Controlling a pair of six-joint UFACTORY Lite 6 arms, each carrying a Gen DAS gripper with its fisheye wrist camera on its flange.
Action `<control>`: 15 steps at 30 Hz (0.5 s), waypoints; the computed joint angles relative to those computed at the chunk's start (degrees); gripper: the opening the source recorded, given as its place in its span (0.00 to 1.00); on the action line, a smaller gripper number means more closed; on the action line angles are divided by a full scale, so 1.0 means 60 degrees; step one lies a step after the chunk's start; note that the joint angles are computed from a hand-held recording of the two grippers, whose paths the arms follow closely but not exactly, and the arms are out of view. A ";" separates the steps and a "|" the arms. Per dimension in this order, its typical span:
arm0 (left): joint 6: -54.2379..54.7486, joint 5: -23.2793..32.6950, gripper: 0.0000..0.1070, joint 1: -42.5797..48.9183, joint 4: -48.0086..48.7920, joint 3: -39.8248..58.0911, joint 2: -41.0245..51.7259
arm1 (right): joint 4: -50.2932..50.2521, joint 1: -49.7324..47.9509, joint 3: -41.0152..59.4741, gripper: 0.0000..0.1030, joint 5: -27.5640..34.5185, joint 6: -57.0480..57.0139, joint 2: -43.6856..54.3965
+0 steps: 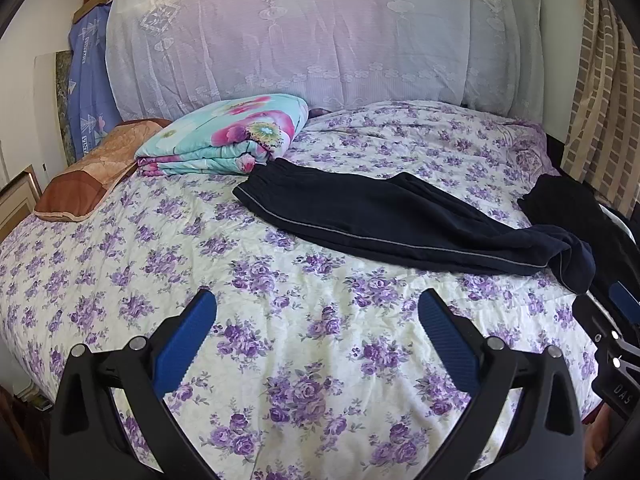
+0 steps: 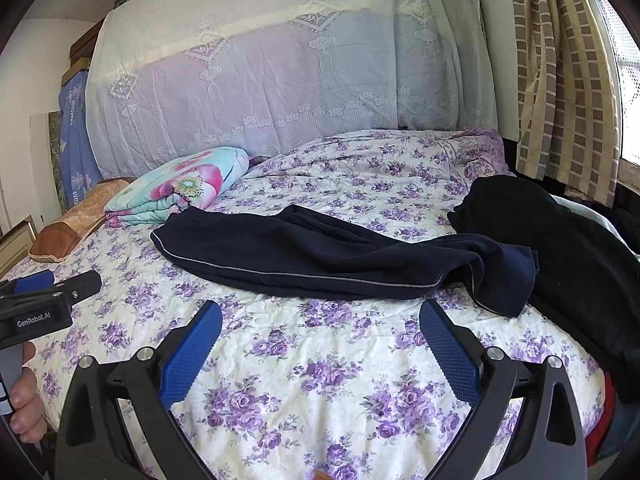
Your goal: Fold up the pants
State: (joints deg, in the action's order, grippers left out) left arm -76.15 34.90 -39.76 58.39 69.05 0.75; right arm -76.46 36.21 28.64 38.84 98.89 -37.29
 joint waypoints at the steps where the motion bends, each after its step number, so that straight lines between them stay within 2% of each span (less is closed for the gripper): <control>1: -0.0016 -0.0001 0.92 -0.0003 0.0006 -0.0022 -0.0011 | 0.0001 -0.0029 -0.0007 0.97 -0.0034 -0.0011 -0.0009; 15: 0.0017 -0.0051 0.92 0.0033 -0.0006 -0.0041 -0.0033 | 0.0016 0.0064 -0.0013 0.97 0.0042 0.0026 0.0014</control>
